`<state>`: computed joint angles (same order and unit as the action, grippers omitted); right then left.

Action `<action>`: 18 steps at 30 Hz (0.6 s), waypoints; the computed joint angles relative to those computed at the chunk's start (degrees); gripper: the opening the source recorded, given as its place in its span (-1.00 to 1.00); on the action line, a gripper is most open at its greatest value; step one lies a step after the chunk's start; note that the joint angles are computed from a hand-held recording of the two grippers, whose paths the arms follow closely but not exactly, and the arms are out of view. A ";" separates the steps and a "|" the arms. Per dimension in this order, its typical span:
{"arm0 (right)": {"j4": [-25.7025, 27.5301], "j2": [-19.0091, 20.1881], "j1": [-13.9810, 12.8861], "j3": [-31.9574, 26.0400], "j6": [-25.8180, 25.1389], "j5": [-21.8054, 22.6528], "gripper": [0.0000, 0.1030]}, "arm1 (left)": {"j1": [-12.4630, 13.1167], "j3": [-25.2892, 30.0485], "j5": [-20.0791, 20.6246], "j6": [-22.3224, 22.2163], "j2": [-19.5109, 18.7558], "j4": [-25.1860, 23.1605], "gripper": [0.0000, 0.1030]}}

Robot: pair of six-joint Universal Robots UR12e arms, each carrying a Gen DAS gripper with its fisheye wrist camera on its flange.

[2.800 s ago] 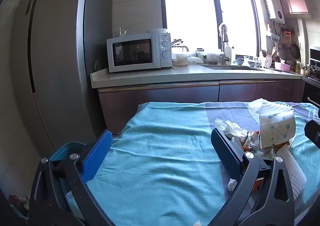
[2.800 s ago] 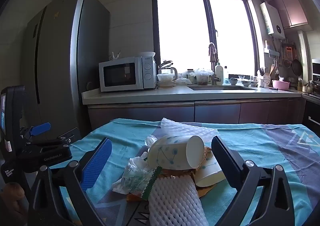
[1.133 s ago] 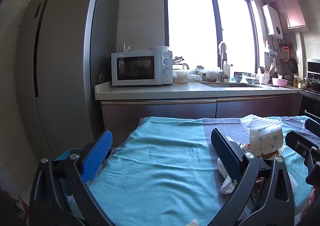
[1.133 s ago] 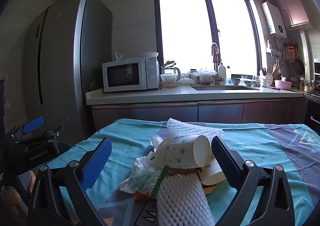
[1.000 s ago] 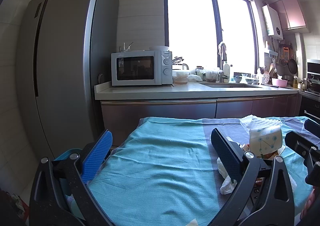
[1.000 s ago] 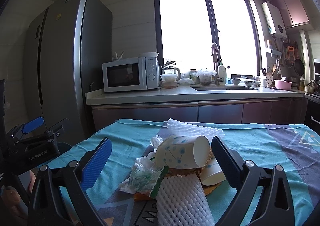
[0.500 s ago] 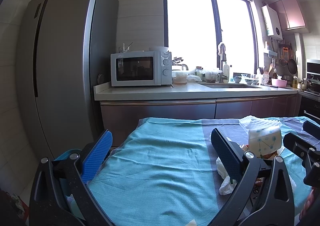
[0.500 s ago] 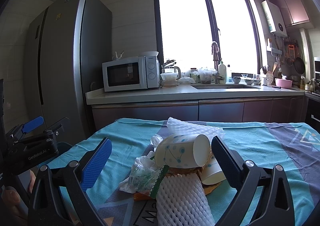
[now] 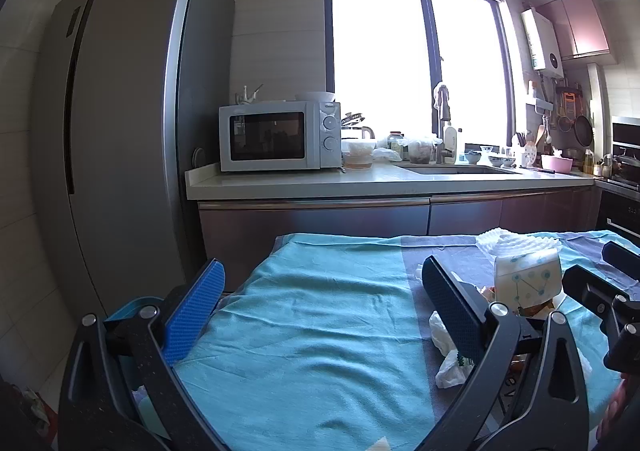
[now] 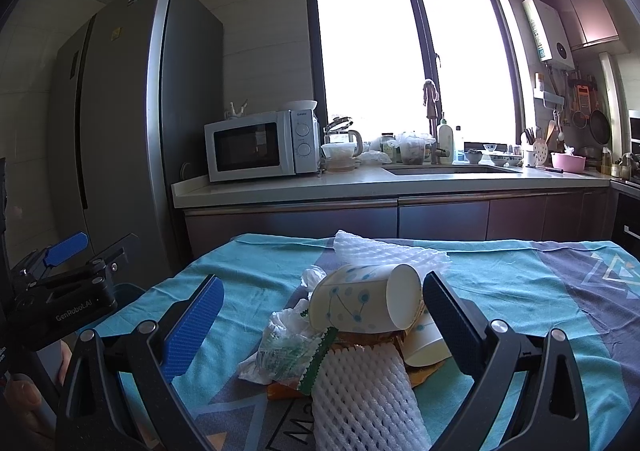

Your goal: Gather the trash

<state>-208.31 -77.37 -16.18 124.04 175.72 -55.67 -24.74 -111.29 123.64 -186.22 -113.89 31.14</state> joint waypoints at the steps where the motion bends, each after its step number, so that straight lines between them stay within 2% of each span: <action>1: 0.14 -0.01 0.01 -0.04 -0.02 0.01 0.87 | -0.02 0.07 0.01 0.04 -0.07 -0.08 0.89; 18: 1.80 -0.13 -0.58 -0.23 -0.05 1.05 0.87 | -0.07 0.62 -0.89 -0.11 -0.66 -1.37 0.89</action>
